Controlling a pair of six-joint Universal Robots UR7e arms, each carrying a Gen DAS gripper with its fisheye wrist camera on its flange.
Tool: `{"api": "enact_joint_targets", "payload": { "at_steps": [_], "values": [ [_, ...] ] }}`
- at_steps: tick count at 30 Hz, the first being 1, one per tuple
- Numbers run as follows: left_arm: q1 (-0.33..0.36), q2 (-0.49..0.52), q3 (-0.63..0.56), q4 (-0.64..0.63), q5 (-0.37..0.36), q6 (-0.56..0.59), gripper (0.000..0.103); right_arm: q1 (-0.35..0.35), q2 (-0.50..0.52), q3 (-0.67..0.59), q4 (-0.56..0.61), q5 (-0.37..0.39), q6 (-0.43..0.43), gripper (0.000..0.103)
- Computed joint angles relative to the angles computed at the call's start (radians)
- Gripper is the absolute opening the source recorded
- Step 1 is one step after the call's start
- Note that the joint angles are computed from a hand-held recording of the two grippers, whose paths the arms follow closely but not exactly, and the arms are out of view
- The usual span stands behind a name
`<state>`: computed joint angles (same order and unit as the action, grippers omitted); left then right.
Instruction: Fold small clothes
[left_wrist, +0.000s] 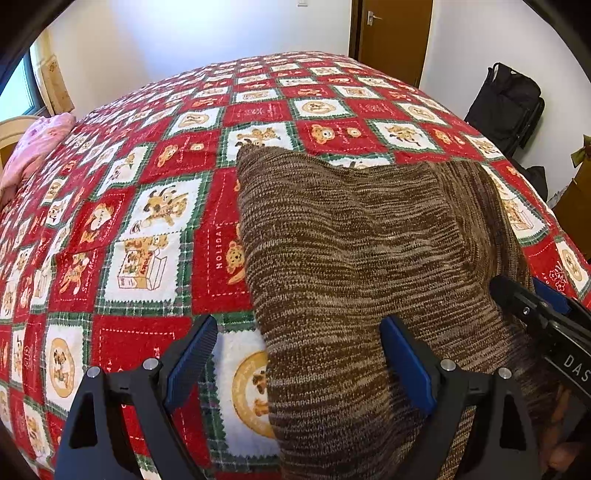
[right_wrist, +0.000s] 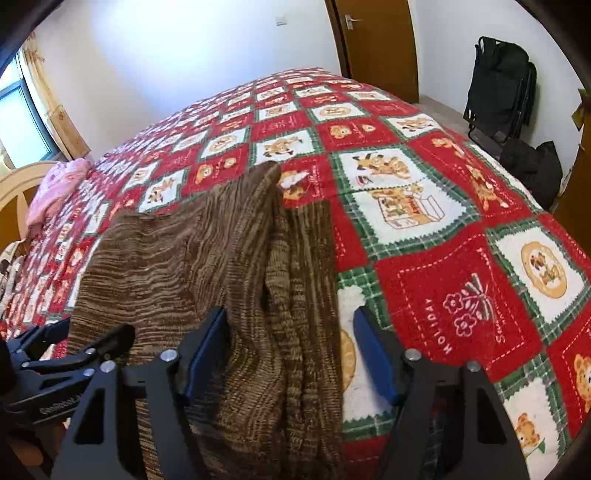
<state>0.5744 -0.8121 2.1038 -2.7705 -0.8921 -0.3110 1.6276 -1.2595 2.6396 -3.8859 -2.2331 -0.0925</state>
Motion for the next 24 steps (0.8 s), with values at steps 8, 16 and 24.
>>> {"api": "enact_joint_targets", "payload": {
  "at_steps": [8, 16, 24],
  "values": [
    [-0.026, 0.013, 0.014, -0.055, -0.01, 0.024, 0.058, 0.018, 0.032, 0.008, -0.046, 0.019, -0.036, 0.041],
    [-0.026, 0.022, 0.017, -0.08, 0.001, 0.019, 0.058, -0.085, -0.065, 0.058, -0.035, 0.227, 0.056, 0.074],
    [-0.033, 0.033, 0.023, -0.108, 0.018, 0.019, 0.058, -0.007, 0.018, -0.004, -0.005, 0.092, 0.011, 0.05]
  ]
}}
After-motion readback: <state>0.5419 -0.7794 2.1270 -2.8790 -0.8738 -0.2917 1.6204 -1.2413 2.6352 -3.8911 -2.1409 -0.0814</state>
